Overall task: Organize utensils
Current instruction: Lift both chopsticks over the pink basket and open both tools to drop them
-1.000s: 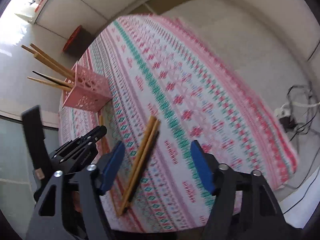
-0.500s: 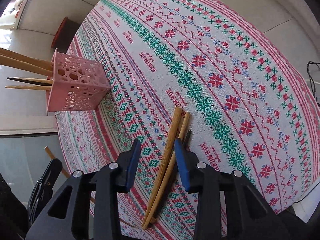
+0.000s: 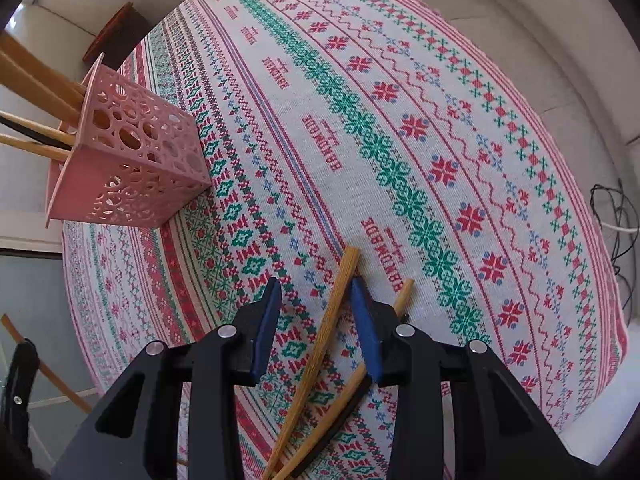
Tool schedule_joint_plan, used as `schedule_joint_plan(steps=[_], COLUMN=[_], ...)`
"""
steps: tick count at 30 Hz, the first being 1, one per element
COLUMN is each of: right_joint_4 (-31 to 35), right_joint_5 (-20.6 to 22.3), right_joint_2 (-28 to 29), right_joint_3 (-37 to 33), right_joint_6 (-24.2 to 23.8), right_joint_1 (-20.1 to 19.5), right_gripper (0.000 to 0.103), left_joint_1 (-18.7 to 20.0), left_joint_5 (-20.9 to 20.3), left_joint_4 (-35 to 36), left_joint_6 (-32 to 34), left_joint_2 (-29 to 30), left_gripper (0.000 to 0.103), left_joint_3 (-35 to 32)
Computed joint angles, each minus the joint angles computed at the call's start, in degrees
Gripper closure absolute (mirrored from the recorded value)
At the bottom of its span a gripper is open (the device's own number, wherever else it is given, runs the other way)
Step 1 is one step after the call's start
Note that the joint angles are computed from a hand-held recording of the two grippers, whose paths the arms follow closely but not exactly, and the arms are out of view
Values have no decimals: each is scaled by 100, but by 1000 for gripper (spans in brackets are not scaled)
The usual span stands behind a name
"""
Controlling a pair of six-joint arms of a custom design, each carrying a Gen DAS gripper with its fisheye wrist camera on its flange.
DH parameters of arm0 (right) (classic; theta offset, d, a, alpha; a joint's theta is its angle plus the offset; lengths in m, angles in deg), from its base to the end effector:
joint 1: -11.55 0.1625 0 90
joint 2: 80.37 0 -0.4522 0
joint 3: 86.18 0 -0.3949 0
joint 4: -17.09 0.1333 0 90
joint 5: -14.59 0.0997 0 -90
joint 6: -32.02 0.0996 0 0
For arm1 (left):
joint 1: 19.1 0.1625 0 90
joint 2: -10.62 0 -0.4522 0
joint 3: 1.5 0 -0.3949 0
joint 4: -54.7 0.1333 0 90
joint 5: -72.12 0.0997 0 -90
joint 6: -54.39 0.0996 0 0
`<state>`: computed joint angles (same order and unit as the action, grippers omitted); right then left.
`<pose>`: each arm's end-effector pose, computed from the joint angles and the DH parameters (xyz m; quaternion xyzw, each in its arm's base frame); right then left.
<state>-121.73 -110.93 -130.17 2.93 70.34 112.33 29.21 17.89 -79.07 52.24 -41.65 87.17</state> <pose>0.2067 -0.6825 0.1942 -0.2505 -0.9158 0.1981 0.2437 -0.3251 -0.6530 0.2184 0.3027 0.9004 -0.1712 0.2615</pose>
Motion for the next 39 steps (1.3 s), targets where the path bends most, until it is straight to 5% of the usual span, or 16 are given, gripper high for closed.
schedule_joint_plan(steps=[1, 3, 6, 16, 26, 39], right_joint_4=[85, 104, -287, -2147, -3067, -3505], right_joint_5=[-244, -552, -212, -375, -6, 165], right_joint_2=[84, 233, 166, -472, -1230, -1738], right_joint_3=[-74, -170, -3, 1054, 1832, 2108], right_joint_6=[-36, -79, -78, -1531, -1960, -2021], right_joint_1=[58, 128, 87, 721, 1204, 1070], right_gripper=[89, 90, 94, 95, 95, 95], left_joint_1=[-20, -54, -96, -294, -453, -739], left_joint_5=[42, 120, 202, 354, 96, 49], left_joint_4=[-68, -155, -260, -634, -1013, -1321], left_joint_6=[29, 75, 112, 320, 108, 661], left_joint_2=[-28, -81, -196, -610, -939, -92], left_gripper=[96, 96, 96, 96, 96, 96], left_joint_3=[36, 95, 197, 589, 851, -739])
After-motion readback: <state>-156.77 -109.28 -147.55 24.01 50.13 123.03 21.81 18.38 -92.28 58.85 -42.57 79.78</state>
